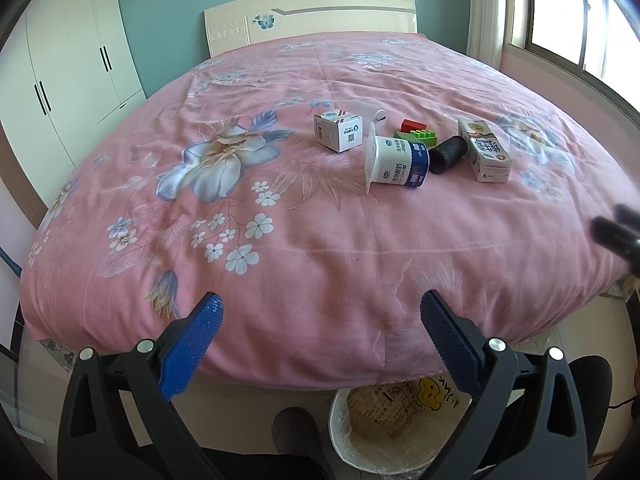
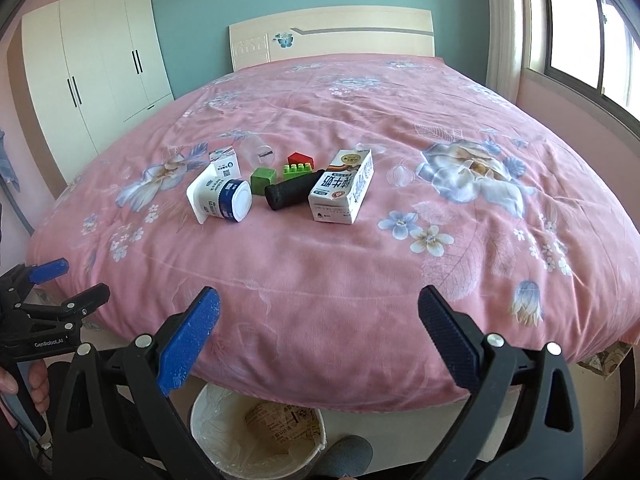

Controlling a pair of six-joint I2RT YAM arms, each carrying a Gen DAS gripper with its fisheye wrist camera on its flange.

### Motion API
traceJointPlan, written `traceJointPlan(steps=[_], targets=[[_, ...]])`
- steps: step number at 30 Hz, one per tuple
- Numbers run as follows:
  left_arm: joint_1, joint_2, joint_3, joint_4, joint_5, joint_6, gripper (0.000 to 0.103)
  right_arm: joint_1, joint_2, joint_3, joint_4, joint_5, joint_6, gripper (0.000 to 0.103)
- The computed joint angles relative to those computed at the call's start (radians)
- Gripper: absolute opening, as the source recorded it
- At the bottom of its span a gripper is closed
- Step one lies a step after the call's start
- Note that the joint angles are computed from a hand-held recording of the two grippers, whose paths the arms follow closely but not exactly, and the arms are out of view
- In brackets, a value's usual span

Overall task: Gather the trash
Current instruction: 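Move both tools toward the yogurt cup and milk carton on the bed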

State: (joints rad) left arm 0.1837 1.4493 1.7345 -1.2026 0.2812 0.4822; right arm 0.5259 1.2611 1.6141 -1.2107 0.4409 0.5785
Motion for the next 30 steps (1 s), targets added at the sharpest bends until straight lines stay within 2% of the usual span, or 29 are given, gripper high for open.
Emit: traceJointPlan(steps=[4,11,17,30], targets=[[-0.058,0.046,0.024,0.008,-0.027,-0.031,0.101,-0.086,0.039,-0.004,0.056,-0.050,-0.062,0.098],[-0.143,0.135,0.077,0.051,-0.052,-0.076,0.101,-0.205,0.114,-0.002,0.112,-0.140,-0.098,0.098],[-0.223,0.239,0.162,0.070,-0.066,-0.100,0.101,-0.274,0.179,0.040,0.133,-0.168,-0.095,0.098],[-0.308,0.378,0.277,0.079,-0.098,-0.162,0.101,-0.351,0.342,0.152,0.159,-0.226,-0.183,0.098]])
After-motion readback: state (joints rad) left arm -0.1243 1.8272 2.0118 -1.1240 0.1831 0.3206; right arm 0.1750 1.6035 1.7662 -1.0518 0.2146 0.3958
